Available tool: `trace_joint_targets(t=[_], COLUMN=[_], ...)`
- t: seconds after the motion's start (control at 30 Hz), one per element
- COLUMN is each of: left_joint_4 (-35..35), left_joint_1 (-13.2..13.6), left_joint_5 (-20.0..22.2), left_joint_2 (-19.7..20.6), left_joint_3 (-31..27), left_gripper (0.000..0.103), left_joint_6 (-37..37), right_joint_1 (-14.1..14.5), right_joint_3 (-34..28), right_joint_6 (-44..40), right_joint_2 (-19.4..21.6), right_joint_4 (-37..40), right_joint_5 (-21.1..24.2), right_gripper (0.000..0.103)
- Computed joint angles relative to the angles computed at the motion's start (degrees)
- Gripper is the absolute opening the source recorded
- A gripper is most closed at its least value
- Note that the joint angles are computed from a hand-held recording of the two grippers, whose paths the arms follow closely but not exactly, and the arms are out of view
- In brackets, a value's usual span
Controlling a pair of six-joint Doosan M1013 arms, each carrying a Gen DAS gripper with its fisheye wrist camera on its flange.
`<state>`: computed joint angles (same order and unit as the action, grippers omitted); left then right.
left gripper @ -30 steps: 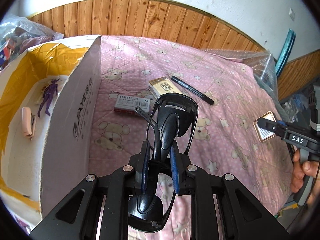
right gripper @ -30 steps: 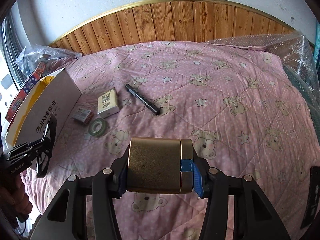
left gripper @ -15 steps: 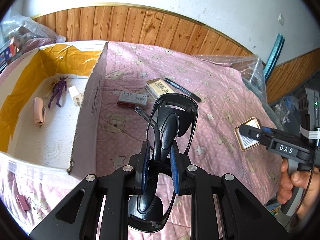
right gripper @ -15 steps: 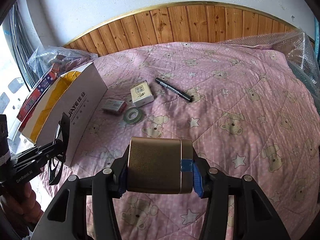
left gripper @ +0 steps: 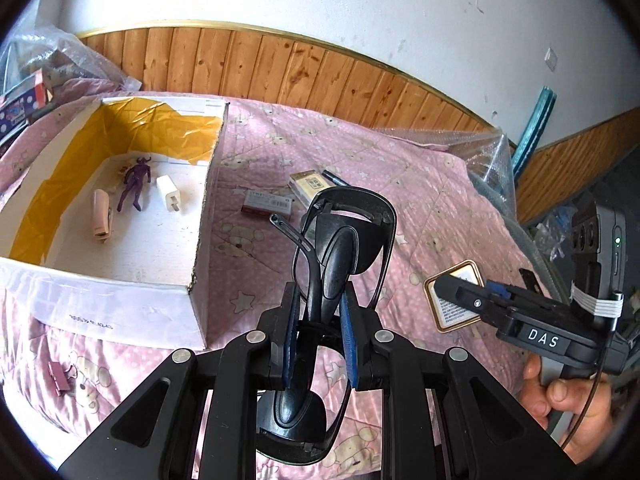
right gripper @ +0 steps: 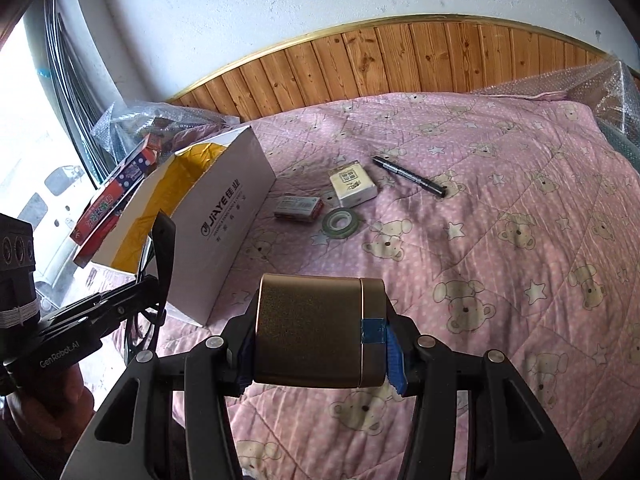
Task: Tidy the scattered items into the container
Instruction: 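Lift the glasses and gold speaker off the quilt with both tools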
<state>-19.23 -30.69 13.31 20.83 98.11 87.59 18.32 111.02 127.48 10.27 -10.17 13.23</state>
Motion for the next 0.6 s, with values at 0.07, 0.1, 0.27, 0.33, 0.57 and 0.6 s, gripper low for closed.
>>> trace_joint_targets(t=[0.07,0.1,0.27,0.33,0.57,0.6], left_joint_4=[-0.23,0.19,6.65,8.02,14.03,16.17], left_joint_1=[-0.02,-0.08,-0.23,-0.23,-0.07,-0.05], left_joint_5=[-0.57,-0.79,-1.95,-2.49,-4.36,-4.55], left_joint_2=[-0.61,-0.88,-2.54,-3.32,-5.92,-6.2], left_joint_3=[0.68,0.96,2.32,2.9,5.26,5.51], left_gripper=[0.019,0.019,0.019,0.019,0.019,0.019], left_joint_6=[-0.09,-0.61,-7.25,-8.99,-16.13,-18.29], right_joint_1=[0.38,0.54,1.61,2.11,4.04,4.32], right_joint_3=[0.0,-0.01,0.16,0.2,-0.58,-0.83], right_joint_6=[-2.93,-4.83,-8.75,-11.76,-23.67,-25.03], right_joint_2=[0.08,0.1,0.01,-0.06,0.0,0.01], right_joint_4=[3.16,4.99,8.78,11.7,22.23,23.23], right_joint_5=[-0.12,-0.23,-1.13,-1.44,-1.85,-1.88], right_gripper=[0.052,0.052,0.052,0.052,0.052,0.052])
